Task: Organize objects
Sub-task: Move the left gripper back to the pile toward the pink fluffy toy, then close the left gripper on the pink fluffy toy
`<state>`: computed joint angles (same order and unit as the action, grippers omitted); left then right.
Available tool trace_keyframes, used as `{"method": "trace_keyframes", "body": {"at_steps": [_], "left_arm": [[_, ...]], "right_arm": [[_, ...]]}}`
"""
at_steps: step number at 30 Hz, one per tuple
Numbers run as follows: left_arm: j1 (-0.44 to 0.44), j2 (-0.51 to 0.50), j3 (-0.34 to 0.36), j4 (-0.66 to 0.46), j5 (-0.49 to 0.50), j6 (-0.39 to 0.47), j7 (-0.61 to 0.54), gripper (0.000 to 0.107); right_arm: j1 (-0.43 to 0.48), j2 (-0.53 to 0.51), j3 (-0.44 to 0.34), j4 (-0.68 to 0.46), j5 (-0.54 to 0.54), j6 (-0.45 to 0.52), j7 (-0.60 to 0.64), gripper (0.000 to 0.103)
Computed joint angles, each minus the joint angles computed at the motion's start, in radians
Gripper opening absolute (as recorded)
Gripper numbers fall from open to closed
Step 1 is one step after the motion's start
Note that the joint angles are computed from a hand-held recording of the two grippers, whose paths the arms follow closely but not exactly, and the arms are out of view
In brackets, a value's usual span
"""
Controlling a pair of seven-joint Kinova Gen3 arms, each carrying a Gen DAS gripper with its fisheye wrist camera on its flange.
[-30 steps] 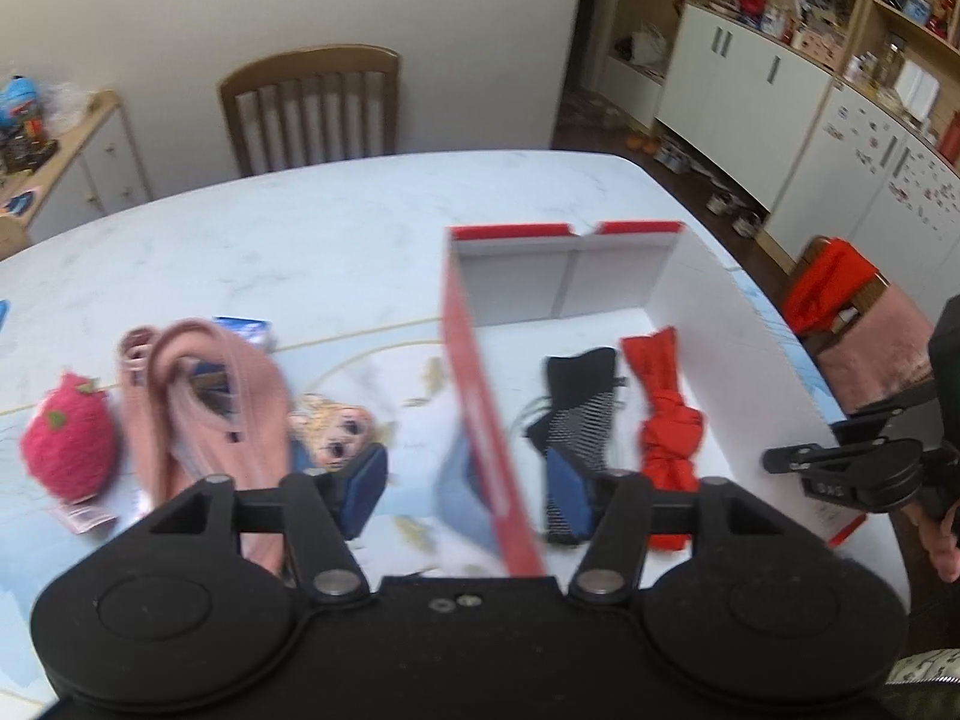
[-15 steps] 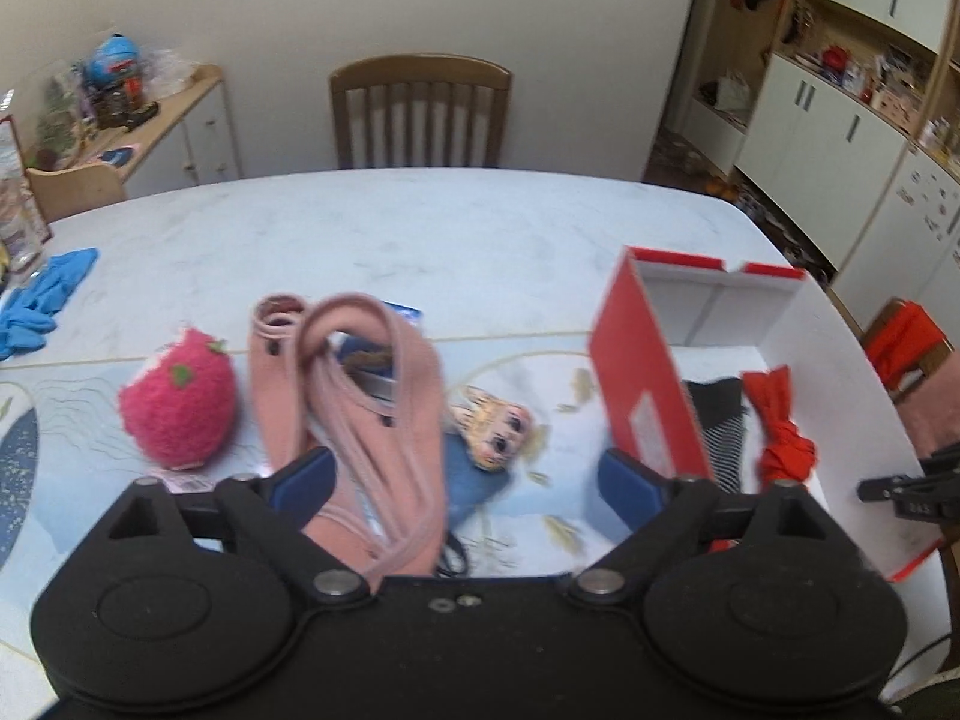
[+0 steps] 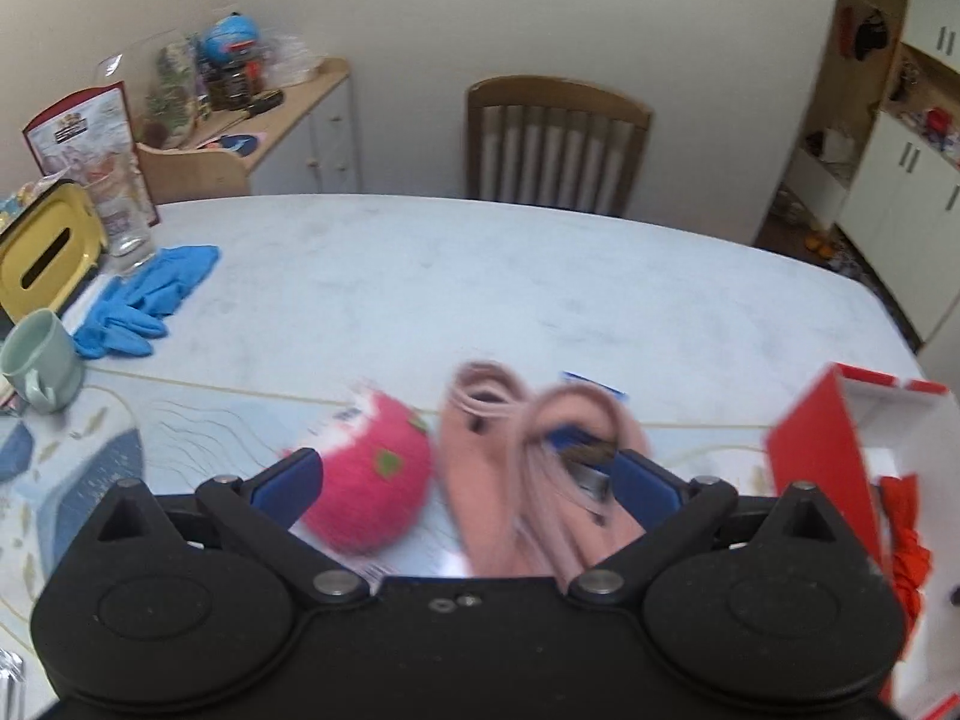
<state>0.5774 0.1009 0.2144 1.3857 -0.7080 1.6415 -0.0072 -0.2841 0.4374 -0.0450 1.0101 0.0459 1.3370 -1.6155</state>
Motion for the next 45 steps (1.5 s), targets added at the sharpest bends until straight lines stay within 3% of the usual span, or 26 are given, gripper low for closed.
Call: {"method": "trace_keyframes", "body": {"at_steps": [7,19,24,28,38,45], "left_arm": [[-0.106,-0.025,-0.044,0.077,0.081,-0.064,-0.051,0.102],[-0.287,-0.111,-0.080,0.247,0.240,-0.287,-0.047,0.102],[-0.339,-0.114,-0.083,0.288,0.296,-0.340,-0.060,0.102],[-0.344,-0.107,-0.072,0.305,0.287,-0.350,-0.025,0.100],[-0.336,-0.121,-0.055,0.316,0.263,-0.356,0.011,0.083],[-0.309,-0.127,-0.027,0.291,0.236,-0.294,0.040,0.080]], "right_arm": [[-0.003,0.009,0.003,-0.017,0.003,0.019,-0.010,0.007],[-0.010,0.027,0.006,-0.045,0.010,0.045,-0.023,0.007],[-0.013,0.027,0.007,-0.047,0.014,0.048,-0.028,0.007],[-0.014,0.026,0.008,-0.045,0.015,0.046,-0.033,0.007],[-0.018,0.022,0.008,-0.038,0.022,0.040,-0.040,0.007],[-0.023,0.018,0.009,-0.029,0.029,0.031,-0.048,0.007]]}}
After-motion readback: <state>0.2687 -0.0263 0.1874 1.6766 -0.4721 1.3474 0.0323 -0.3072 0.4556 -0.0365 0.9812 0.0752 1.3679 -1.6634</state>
